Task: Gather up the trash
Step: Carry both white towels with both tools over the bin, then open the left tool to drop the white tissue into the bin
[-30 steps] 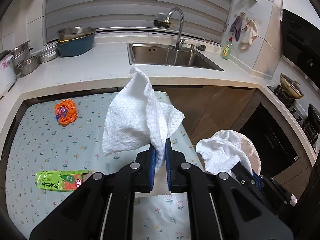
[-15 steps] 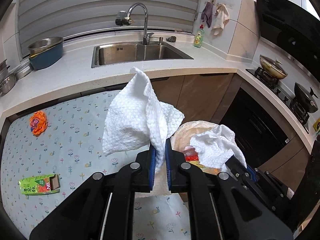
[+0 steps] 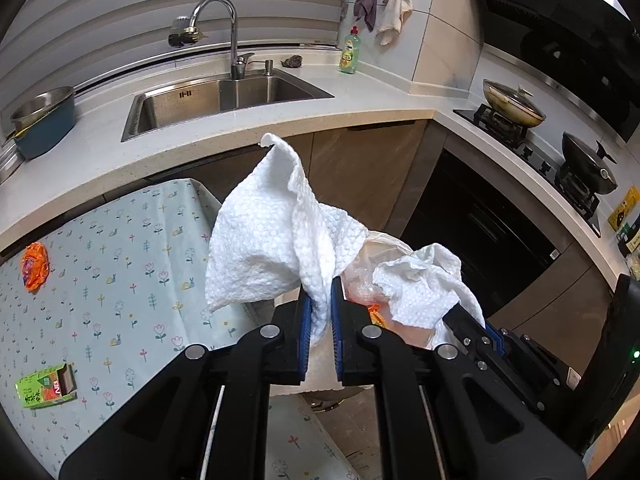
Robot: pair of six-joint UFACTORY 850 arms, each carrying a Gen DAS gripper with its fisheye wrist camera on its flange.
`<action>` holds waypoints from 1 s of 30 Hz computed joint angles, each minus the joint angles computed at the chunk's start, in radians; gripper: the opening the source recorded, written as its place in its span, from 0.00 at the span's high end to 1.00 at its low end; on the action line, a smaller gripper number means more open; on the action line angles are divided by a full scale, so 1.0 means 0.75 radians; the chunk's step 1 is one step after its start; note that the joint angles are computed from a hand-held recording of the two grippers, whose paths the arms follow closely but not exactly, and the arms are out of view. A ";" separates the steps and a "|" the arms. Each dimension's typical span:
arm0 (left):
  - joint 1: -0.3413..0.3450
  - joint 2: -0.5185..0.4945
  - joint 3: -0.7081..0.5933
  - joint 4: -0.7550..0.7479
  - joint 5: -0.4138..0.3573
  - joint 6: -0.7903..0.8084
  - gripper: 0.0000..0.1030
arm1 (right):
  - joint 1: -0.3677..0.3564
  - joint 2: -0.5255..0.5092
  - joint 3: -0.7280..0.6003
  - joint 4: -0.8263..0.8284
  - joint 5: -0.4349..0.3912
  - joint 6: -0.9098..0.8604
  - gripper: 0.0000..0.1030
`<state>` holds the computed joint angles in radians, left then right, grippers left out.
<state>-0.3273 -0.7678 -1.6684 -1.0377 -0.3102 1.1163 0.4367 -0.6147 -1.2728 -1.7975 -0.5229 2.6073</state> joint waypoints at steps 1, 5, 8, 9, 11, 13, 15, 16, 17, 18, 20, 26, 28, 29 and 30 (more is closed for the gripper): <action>-0.006 -0.009 -0.012 0.019 -0.008 -0.018 0.91 | -0.005 0.004 0.010 0.002 -0.005 0.004 0.95; -0.026 -0.058 -0.075 0.096 -0.058 -0.099 0.91 | -0.029 0.021 0.046 -0.014 -0.001 0.034 0.95; -0.040 -0.095 -0.128 0.177 -0.089 -0.175 0.90 | -0.046 0.020 0.052 -0.009 0.001 0.035 0.95; -0.046 -0.107 -0.144 0.197 -0.092 -0.192 0.90 | -0.051 0.019 0.053 -0.008 0.001 0.036 0.95; -0.052 -0.123 -0.169 0.217 -0.100 -0.209 0.90 | -0.060 0.017 0.056 -0.010 0.002 0.046 0.95; -0.053 -0.137 -0.188 0.195 -0.108 -0.196 0.90 | -0.066 0.017 0.061 -0.015 0.003 0.057 0.95; -0.052 -0.152 -0.211 0.198 -0.117 -0.209 0.87 | -0.074 0.012 0.058 -0.015 0.007 0.061 0.95; -0.051 -0.159 -0.223 0.197 -0.125 -0.216 0.79 | -0.077 0.010 0.057 -0.014 0.009 0.062 0.95; -0.051 -0.163 -0.228 0.190 -0.123 -0.222 0.74 | -0.080 0.006 0.053 -0.012 0.013 0.059 0.95; -0.050 -0.165 -0.230 0.167 -0.123 -0.207 0.65 | -0.078 0.002 0.048 -0.004 0.014 0.051 0.95; -0.050 -0.163 -0.224 0.118 -0.107 -0.157 0.62 | -0.080 -0.002 0.045 -0.004 0.016 0.048 0.95; -0.048 -0.170 -0.236 0.124 -0.095 -0.172 0.61 | -0.083 -0.012 0.030 -0.007 0.023 0.038 0.95; -0.044 -0.168 -0.233 0.117 -0.088 -0.174 0.61 | -0.084 -0.016 0.021 -0.006 0.027 0.027 0.95; -0.042 -0.166 -0.229 0.110 -0.084 -0.171 0.61 | -0.085 -0.018 0.017 -0.010 0.030 0.026 0.95; -0.039 -0.164 -0.226 0.104 -0.081 -0.167 0.60 | -0.086 -0.020 0.012 -0.012 0.033 0.023 0.95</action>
